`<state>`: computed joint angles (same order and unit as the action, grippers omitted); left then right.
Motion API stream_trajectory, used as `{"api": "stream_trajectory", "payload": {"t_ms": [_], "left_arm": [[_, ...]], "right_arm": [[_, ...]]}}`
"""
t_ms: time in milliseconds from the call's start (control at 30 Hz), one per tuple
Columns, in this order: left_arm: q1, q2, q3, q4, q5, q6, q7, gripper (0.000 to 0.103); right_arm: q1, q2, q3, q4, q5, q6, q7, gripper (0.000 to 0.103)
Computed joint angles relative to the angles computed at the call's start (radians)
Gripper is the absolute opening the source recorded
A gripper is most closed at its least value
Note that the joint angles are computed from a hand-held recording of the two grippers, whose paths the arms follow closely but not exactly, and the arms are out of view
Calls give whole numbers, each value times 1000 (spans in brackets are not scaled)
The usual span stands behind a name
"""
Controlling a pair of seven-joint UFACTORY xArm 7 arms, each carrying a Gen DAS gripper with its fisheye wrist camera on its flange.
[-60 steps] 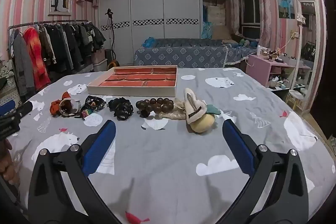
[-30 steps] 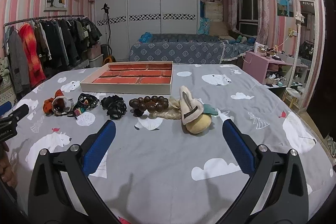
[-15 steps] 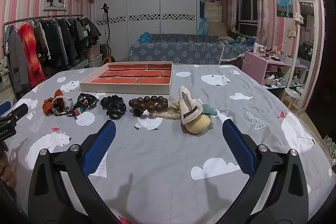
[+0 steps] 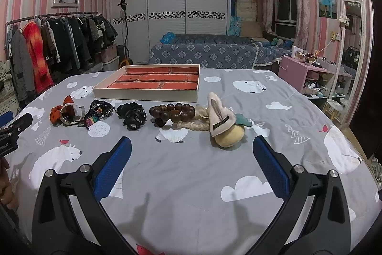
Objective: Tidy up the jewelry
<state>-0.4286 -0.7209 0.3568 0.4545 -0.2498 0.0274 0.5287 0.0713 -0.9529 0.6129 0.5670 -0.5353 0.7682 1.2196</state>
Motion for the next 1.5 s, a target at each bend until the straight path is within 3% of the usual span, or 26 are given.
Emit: {"api": "stream_trajectory", "payload": {"t_ms": [1500], "left_arm": [[-19, 31, 21, 18, -20, -5, 13, 99]], "right_arm": [[-5, 5, -21, -5, -7, -1, -8, 99]]}}
